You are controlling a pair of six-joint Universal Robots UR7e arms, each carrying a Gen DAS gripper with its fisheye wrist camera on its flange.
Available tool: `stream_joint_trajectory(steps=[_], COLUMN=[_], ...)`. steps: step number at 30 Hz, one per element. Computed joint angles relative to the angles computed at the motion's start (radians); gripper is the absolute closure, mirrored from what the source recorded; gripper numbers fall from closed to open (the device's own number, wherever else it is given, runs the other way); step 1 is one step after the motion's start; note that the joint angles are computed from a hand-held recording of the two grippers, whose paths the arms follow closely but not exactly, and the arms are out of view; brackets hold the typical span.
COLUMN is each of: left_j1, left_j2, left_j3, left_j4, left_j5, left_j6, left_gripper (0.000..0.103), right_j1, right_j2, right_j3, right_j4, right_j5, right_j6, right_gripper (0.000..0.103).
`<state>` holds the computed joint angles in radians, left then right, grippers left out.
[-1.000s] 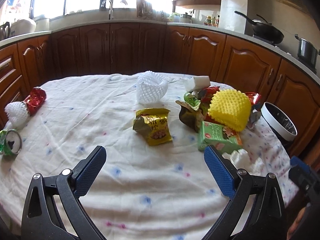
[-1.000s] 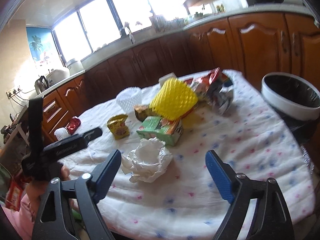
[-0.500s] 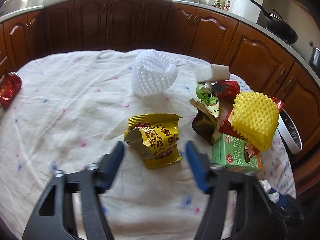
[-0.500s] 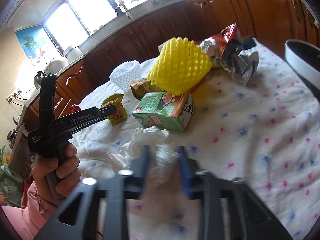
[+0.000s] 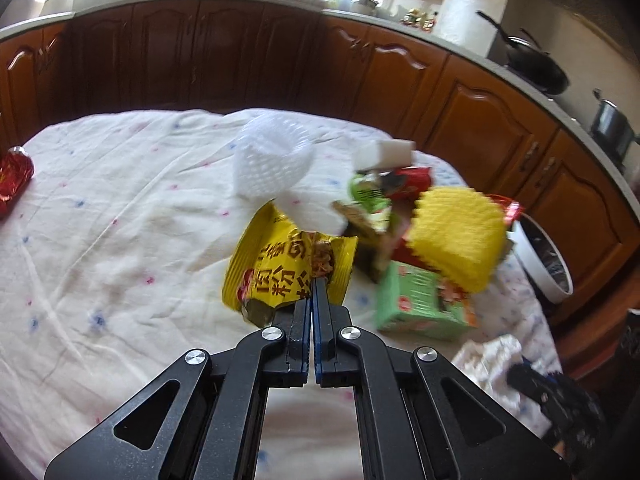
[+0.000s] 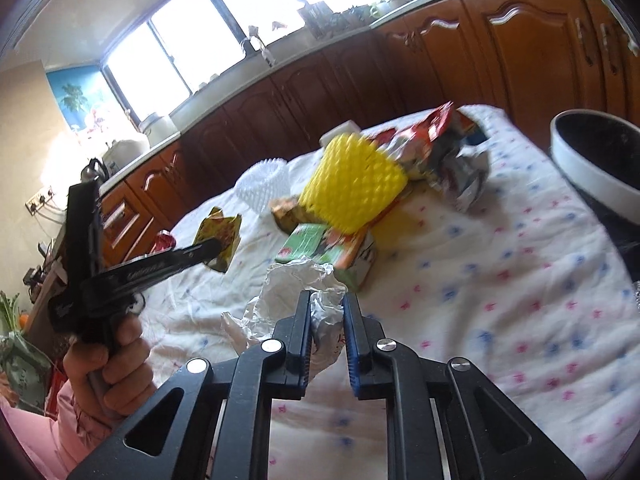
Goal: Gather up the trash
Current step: 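Grasp the yellow snack bag with the left tool while the right tool grasps the crumpled tissue, then carry both items over the black bin and open both tools to drop them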
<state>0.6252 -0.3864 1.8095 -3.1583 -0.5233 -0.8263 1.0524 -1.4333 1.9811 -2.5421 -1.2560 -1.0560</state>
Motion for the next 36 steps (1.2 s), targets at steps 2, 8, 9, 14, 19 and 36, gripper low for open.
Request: stream_joint_trajectory(steps=[2,8,9,14,19,36], left_j1=[-0.021,-0.044,-0.045,-0.045,-0.039,-0.009], left_j2=[0.006,0.05,0.062,0.126,0.196,0.491], left_j3=[-0.013,-0.119,-0.142,-0.264,-0.402,-1.04], left_j4=[-0.001,0.043,0.048,0.075,0.127,0.43], left_j5=[-0.01,-0.077,-0.091,-0.158,-0.21,-0.338], left_j6=[0.022,0.117,0.139,0.247,0.329,0.578], left_gripper=[0.103,0.103,0.103,0.103,0.103,0.102], right_j1=[-0.013,-0.052,-0.058,-0.089,-0.112,-0.076], right_j2=[-0.011,-0.012,-0.013,-0.01,0.006,0.16], right_j3=[-0.009,-0.062,-0.07,-0.118,-0.182,-0.473], right_j4=[-0.007,-0.047,-0.051,-0.089,-0.103,-0.202], right_j5=[0.018,0.043,0.046,0.061,0.07,-0.029], right_j6=[0.009,0.064,0.071,0.121,0.165,0.287], right_gripper=[0.089,0.089,0.089,0.088,0.088,0.088])
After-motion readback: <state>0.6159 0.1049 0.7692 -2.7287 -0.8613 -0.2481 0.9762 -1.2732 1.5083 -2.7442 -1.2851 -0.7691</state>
